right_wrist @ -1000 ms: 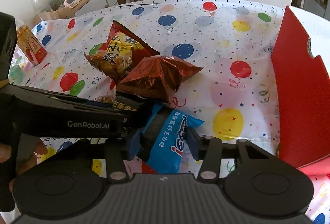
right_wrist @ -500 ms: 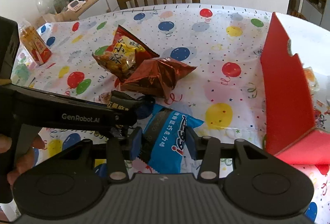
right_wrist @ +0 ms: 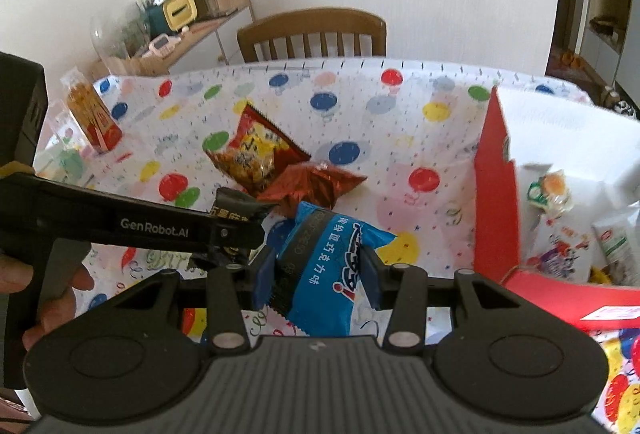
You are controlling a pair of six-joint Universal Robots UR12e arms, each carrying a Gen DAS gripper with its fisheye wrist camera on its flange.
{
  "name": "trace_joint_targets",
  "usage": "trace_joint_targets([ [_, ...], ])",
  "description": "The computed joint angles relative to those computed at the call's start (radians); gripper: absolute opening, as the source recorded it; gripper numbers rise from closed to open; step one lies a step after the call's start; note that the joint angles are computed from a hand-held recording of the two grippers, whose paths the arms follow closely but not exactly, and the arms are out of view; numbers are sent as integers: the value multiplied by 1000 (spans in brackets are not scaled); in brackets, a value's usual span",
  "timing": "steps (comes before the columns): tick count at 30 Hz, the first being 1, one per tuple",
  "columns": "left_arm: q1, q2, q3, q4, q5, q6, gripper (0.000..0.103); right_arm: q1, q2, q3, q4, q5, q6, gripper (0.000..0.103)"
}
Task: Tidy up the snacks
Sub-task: 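Grasp black packet with left tool while right tool grasps blue packet, then carry both held packets over the red box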
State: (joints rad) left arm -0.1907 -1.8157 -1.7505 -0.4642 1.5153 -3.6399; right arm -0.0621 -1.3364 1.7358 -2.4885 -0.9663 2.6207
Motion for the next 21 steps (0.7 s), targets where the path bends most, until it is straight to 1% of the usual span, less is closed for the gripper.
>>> trace_joint_targets([
  [4, -23, -1, 18, 23, 46, 19, 33, -19, -12, 1, -20, 26, -4, 44],
  [9, -51, -16, 57, 38, 79, 37, 33, -49, -19, -1, -44, 60, -6, 44],
  [15, -88, -51, 121, 31, 107, 62, 33, -84, -13, -12, -78, 74, -9, 44],
  [21, -121, -94, 193, 8, 126, 82, 33, -122, -3, -28, -85, 84, -20, 44],
])
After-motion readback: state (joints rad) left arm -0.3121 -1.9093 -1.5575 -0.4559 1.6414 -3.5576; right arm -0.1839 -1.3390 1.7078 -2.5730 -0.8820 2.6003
